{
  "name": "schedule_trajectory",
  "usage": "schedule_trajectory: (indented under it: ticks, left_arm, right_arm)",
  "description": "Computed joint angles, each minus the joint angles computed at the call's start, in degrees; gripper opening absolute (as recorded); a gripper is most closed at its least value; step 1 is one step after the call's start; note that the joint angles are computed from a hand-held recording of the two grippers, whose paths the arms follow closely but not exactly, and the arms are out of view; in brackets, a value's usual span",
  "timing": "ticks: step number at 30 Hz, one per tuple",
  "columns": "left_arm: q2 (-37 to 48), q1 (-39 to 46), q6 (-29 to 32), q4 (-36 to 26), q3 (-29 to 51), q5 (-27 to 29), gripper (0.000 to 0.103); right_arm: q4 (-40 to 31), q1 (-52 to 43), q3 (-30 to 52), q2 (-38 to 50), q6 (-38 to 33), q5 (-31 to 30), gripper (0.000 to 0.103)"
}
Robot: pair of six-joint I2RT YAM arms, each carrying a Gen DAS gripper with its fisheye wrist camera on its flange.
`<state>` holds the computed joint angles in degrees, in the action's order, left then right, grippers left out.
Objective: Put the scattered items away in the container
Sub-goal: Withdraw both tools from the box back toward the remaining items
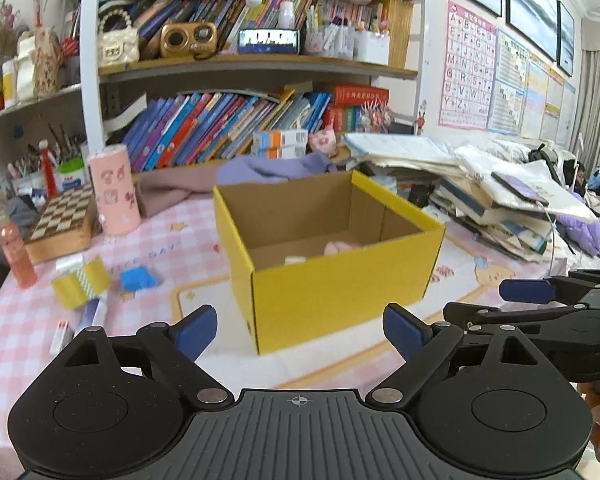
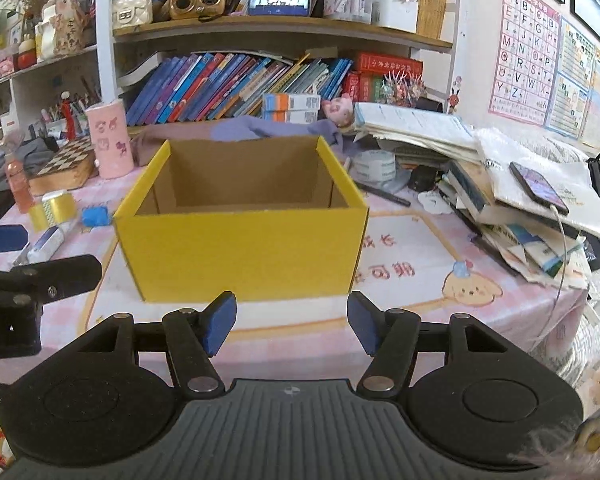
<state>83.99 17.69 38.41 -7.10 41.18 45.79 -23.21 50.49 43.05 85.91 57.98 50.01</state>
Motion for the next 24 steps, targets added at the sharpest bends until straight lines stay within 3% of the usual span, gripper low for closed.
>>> schedule_trajectory:
  ticks: [9,24]
  left_arm:
    - [0.6,6.2,6.3,-5.7,1.2,1.8,0.093]
    - [4.0,12.2,11.3,-10.4,4.7,2.3,0.093]
  right_arm:
    - [-4.0,5.0,3.9,4.5,6.8,-0.1,0.063]
    - [-3.8,7.5,9.5,10.3,7.0,-1.4,0.070]
